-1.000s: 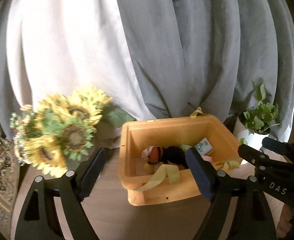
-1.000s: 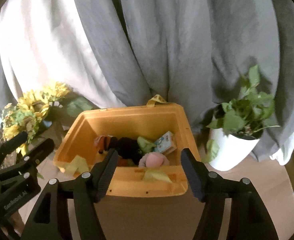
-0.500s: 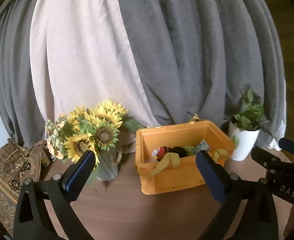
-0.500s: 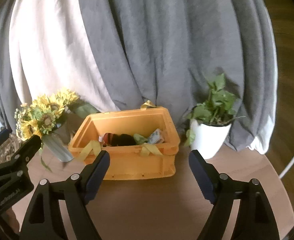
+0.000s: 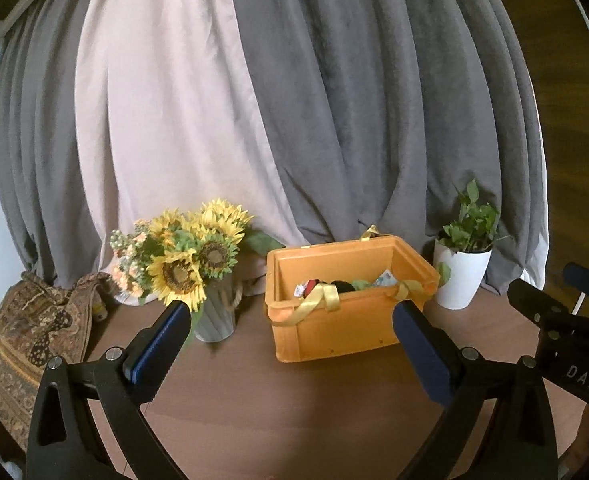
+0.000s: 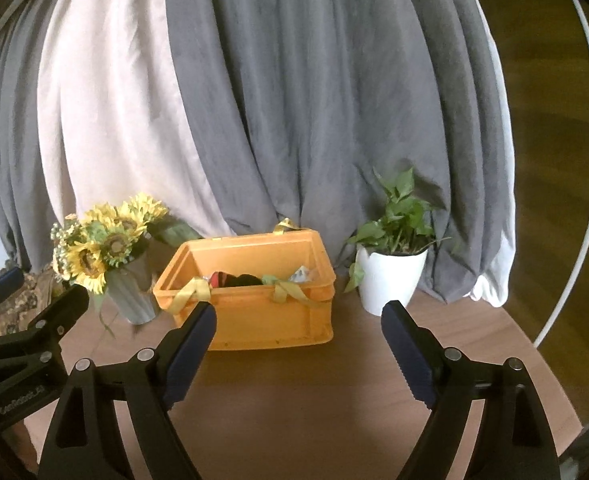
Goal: Organize soft objects
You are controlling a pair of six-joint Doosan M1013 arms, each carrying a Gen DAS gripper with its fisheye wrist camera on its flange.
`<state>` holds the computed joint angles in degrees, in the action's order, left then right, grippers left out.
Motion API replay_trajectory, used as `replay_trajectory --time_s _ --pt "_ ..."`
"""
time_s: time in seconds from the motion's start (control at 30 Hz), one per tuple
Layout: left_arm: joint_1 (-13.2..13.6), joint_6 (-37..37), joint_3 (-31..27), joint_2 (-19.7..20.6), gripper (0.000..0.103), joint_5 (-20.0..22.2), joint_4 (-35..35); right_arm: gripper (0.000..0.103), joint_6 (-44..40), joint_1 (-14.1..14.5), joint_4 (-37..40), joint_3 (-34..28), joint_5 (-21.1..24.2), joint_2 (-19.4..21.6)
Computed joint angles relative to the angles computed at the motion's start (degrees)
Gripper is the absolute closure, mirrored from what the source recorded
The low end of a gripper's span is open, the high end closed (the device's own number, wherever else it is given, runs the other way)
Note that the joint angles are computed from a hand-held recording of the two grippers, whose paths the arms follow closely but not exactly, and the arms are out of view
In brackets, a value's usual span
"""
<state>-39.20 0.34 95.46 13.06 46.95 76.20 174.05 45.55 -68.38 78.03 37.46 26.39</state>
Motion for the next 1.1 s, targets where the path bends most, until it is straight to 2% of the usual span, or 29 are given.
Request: replay_trajectory --time_s 0.13,0.6,1.1 --pt "-1.6 -1.62 1.29 -1.19 0.0 1.15 -0.08 0.017 1.67 0.56 -1.69 2.51 -0.26 -1.79" --pt "-9.07 -6.27 6.09 -4.95 0.0 9.34 1.38 0.014 10.67 3.83 -9.7 12.05 0.42 -8.18" --pt "-14.84 -8.83 9.7 -8.12 0.0 15.13 2.09 0.012 15.83 7.19 -13.67 18.02 2.81 -12.53"
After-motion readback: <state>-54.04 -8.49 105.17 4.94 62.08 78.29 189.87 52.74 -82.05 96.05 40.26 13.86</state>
